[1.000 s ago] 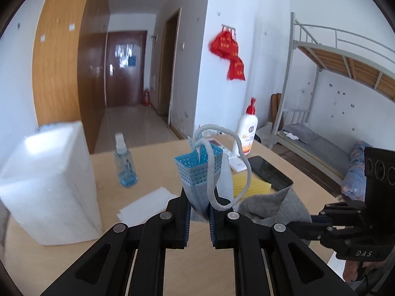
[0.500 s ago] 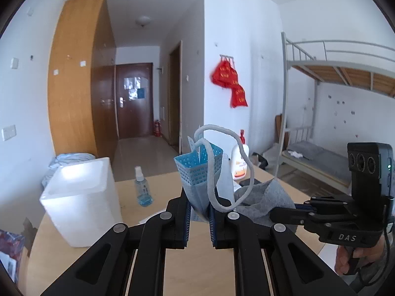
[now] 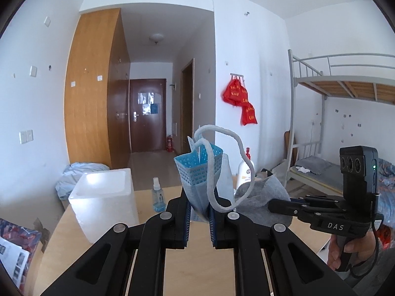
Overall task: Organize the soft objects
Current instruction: 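Lift the mask and sock and carry both toward the white foam box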
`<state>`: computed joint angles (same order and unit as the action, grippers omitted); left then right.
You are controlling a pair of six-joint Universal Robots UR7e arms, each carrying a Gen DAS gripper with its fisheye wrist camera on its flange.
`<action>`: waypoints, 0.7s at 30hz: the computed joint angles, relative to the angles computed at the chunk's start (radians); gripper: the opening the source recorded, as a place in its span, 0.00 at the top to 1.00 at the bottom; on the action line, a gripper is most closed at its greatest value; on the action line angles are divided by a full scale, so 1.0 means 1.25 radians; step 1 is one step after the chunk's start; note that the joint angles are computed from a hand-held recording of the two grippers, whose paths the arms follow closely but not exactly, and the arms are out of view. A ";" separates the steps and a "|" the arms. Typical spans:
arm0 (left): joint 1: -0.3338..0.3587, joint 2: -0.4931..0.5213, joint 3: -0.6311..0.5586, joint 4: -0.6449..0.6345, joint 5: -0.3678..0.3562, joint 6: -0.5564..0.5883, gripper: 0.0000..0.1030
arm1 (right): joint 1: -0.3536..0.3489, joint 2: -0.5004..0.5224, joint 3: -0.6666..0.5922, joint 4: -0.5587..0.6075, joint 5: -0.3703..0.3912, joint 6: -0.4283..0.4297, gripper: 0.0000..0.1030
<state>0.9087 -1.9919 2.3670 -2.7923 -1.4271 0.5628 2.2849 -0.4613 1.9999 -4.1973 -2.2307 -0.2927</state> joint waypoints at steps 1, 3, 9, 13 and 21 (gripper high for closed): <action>-0.001 0.004 -0.002 -0.002 0.006 -0.001 0.87 | 0.000 0.001 -0.001 0.000 0.001 -0.003 0.88; -0.001 0.011 -0.006 -0.005 0.013 -0.003 0.87 | -0.002 0.001 -0.004 0.004 0.007 -0.003 0.88; -0.002 0.012 -0.007 -0.029 0.051 -0.010 0.87 | -0.006 0.008 -0.029 0.035 0.036 -0.005 0.88; -0.001 0.010 -0.007 -0.061 0.108 -0.015 0.87 | -0.020 0.011 -0.056 0.077 0.074 -0.010 0.88; 0.026 0.007 -0.020 -0.122 0.208 -0.013 0.87 | -0.038 0.033 -0.137 0.191 0.142 -0.024 0.88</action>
